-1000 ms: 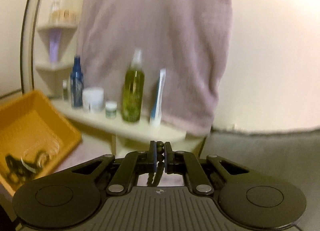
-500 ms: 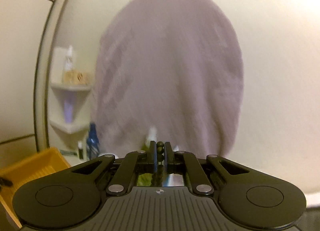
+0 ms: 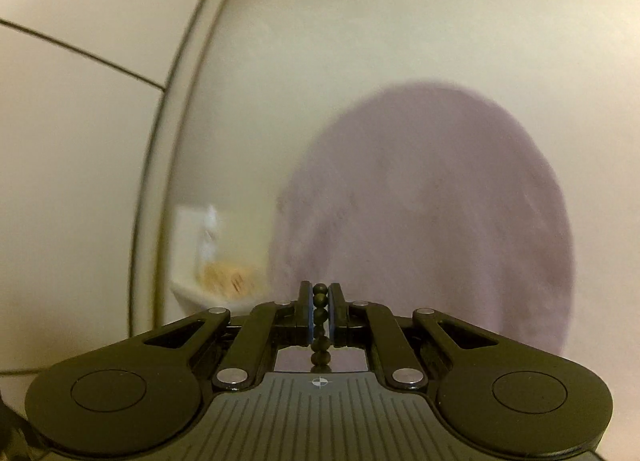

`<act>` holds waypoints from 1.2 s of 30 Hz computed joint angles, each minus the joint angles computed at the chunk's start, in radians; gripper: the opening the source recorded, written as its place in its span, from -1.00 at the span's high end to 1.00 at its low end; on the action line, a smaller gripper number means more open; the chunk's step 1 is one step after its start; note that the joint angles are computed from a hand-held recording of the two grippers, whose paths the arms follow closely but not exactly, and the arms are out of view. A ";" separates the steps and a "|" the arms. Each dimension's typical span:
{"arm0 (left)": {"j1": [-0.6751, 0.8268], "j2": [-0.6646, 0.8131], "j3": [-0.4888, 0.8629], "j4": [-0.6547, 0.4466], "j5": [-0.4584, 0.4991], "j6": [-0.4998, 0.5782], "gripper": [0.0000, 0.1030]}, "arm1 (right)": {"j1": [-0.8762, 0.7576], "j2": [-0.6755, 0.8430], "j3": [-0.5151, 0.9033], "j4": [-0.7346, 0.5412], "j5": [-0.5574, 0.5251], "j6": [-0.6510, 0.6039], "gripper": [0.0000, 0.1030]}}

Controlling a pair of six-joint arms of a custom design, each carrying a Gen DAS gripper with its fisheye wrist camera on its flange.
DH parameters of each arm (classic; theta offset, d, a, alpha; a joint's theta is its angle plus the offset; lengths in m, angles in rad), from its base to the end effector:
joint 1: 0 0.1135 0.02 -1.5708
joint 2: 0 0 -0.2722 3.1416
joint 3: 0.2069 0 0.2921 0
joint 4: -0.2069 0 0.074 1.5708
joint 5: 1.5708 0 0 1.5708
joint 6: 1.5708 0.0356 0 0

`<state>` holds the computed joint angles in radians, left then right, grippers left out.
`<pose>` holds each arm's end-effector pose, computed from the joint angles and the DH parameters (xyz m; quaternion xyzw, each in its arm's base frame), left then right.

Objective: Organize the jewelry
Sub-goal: 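Lift the dark bead necklace high with the right tool, then lower the dark bead necklace into the tray and open the right tool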

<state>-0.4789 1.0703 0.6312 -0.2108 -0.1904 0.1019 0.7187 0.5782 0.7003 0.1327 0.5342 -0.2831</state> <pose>0.2342 -0.1140 0.2192 0.2149 0.8665 0.0008 0.4505 0.1397 0.0981 0.3830 -0.1001 0.6177 0.0073 0.7800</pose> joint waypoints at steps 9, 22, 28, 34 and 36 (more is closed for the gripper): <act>0.003 0.002 0.005 0.001 0.009 0.001 0.85 | 0.020 0.265 0.150 0.149 -0.131 0.020 0.87; 0.016 0.009 0.009 0.001 0.025 0.001 0.86 | -0.124 0.581 0.099 0.080 -0.374 0.416 0.87; 0.024 0.015 0.011 0.002 0.034 0.002 0.86 | -0.174 0.678 0.065 0.047 -0.480 0.493 0.87; 0.025 0.018 0.012 0.004 0.035 0.001 0.86 | -0.180 0.746 0.042 0.022 -0.510 0.514 0.87; 0.027 0.019 0.012 0.003 0.037 0.002 0.86 | -0.189 0.757 0.031 0.031 -0.537 0.530 0.87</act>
<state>-0.4517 1.0893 0.6437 -0.2073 -0.1535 0.1038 0.5301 1.3356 0.7317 0.1641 -0.0030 0.2466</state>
